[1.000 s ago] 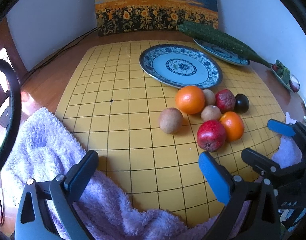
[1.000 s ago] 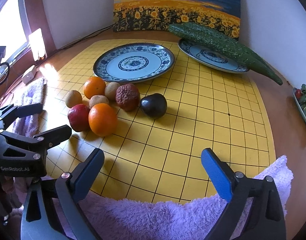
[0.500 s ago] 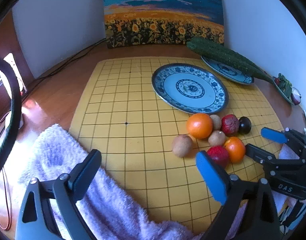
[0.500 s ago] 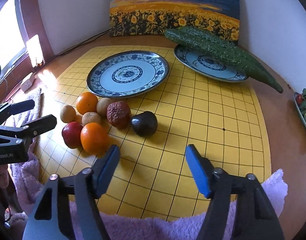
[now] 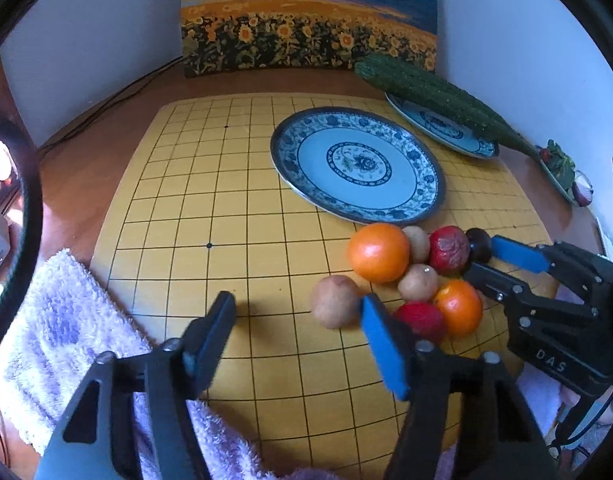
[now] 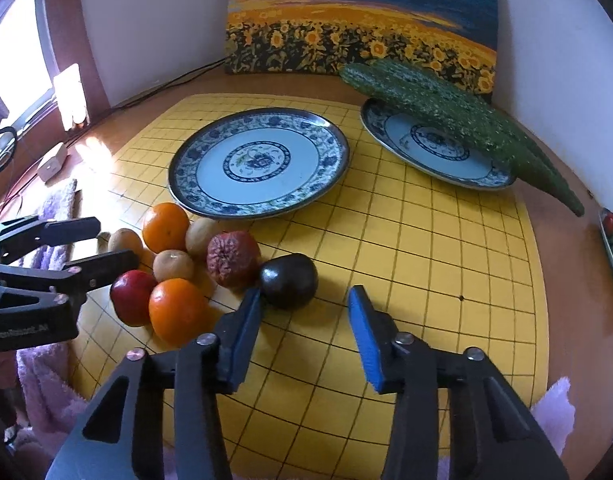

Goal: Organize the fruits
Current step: 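Close the left tool on the brown kiwi while the right tool grasps the dark plum, then lift the kiwi with the left tool while the right tool lifts the plum toward the plate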

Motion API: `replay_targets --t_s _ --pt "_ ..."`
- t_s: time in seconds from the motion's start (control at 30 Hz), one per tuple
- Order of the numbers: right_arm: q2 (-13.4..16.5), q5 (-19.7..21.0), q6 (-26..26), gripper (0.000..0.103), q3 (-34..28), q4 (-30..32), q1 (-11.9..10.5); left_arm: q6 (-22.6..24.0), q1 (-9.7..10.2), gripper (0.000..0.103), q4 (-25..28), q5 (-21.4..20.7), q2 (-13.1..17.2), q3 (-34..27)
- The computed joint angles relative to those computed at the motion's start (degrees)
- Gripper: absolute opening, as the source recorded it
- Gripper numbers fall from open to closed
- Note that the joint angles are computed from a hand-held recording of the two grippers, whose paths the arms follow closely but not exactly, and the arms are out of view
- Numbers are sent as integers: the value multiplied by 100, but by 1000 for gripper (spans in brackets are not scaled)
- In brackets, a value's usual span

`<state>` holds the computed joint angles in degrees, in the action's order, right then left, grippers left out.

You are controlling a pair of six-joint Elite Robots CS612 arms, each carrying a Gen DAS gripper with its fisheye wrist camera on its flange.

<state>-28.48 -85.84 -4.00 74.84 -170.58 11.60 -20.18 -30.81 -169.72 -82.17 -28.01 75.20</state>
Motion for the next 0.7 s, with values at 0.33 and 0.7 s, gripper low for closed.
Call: replay_targets --t_s 0.33,0.7 --pt "17 186 -76 28 -22 -22 -8 181 4 27 -86 -199 29 -44" --pt "-192 479 38 28 173 -250 -35 95 41 27 -387 110 -312 400"
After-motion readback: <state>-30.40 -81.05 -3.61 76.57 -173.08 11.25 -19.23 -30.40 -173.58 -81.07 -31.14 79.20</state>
